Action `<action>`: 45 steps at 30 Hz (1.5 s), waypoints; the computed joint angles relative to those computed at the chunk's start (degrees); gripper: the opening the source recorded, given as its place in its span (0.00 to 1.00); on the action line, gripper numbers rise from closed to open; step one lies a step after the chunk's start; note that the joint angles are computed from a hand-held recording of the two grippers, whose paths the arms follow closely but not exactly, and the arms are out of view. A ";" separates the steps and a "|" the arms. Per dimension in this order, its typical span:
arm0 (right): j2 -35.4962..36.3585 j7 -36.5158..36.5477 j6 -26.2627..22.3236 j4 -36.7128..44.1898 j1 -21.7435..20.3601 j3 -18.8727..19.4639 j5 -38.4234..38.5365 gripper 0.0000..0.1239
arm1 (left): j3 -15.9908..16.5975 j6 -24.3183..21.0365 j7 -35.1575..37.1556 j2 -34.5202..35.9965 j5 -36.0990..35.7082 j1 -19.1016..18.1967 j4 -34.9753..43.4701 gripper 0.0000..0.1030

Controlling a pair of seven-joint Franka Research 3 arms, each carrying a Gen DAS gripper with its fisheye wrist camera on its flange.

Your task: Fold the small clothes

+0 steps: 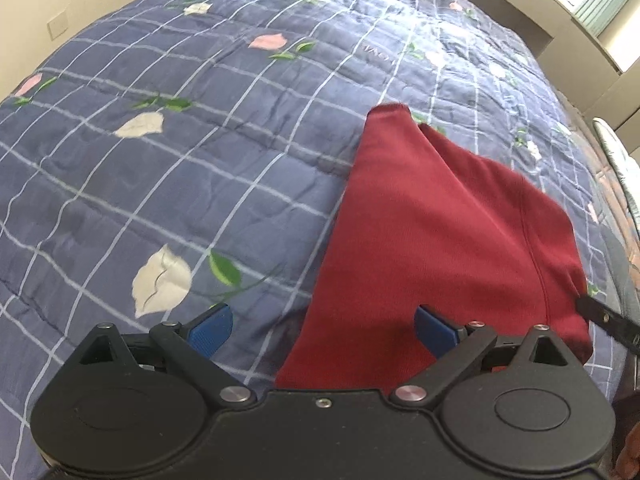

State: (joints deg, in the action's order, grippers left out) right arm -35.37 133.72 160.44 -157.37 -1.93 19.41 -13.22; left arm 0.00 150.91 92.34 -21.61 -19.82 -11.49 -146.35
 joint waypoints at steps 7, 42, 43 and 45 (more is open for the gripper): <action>-0.05 4.89 -1.71 -0.32 -5.70 3.84 -4.28 0.00 | 0.10 -0.37 1.53 1.65 -2.62 -1.38 1.00 0.95; -3.41 -1.59 -5.86 -1.74 12.79 -3.42 18.64 0.04 | 0.01 -3.69 2.44 0.34 -5.05 0.26 0.76 0.96; -3.85 -1.30 -6.55 -1.74 12.55 -3.27 17.84 0.04 | 0.15 -3.74 2.61 0.27 -5.16 0.26 0.78 0.96; -4.15 -1.00 -8.18 -1.54 12.45 -3.30 16.65 0.04 | 0.39 -3.75 3.03 0.06 -5.49 0.21 0.75 0.96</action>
